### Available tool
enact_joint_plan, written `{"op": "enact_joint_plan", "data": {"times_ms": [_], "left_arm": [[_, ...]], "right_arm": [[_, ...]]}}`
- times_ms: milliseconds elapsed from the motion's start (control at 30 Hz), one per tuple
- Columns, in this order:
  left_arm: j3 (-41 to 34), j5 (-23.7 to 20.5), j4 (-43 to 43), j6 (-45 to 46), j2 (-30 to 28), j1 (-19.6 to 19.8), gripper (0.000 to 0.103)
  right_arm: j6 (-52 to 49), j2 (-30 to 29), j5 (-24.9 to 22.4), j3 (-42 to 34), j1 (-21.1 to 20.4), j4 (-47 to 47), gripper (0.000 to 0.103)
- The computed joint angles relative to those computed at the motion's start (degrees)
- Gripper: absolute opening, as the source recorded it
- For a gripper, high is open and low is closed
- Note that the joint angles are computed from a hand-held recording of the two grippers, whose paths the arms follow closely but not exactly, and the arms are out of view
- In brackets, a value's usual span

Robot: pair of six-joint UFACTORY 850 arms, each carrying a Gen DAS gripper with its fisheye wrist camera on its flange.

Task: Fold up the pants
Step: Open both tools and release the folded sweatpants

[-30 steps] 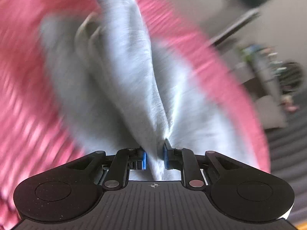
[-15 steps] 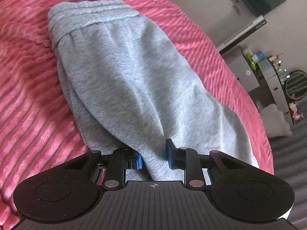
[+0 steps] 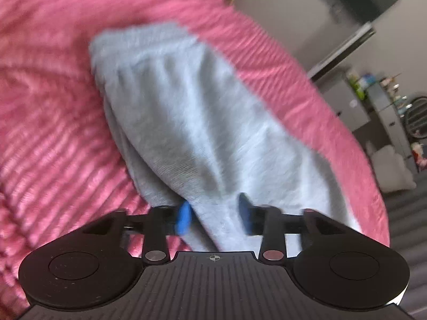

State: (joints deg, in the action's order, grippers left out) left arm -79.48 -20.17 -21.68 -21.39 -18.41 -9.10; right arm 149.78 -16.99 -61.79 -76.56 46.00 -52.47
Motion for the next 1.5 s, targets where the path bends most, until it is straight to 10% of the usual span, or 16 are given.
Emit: {"op": "enact_joint_plan", "data": {"times_ms": [233, 367, 533, 800, 1200, 1433, 1500], "left_arm": [[3.22, 8.05, 6.76, 1.8, 5.65, -5.32, 0.087], [-2.14, 6.07, 6.24, 8.83, -0.48, -7.59, 0.09], [-5.47, -3.45, 23.85, -3.46, -6.71, -8.68, 0.058], [-2.56, 0.56, 15.36, 0.05, -4.79, -6.67, 0.06], [-1.04, 0.57, 29.84, -8.15, -3.06, -9.42, 0.079], [-0.63, 0.01, 41.91, -22.03, -2.61, -9.97, 0.08], [-0.58, -0.4, 45.64, -25.12, -2.57, -10.4, 0.08]], "right_arm": [[-11.23, -6.02, -16.59, -11.44, 4.19, -1.89, 0.07], [-6.29, -5.88, -0.75, -9.71, 4.01, -12.42, 0.078], [8.99, -6.18, 20.16, -4.72, 1.08, -18.86, 0.088], [13.06, -6.69, 19.64, -2.26, 1.82, -25.62, 0.097], [-6.94, -7.77, 17.96, -6.24, 3.35, -17.89, 0.097], [-4.59, -3.66, -5.13, -3.28, 6.12, -2.48, 0.092], [-2.4, -2.56, -9.44, -2.27, 7.07, 0.36, 0.077]]}}
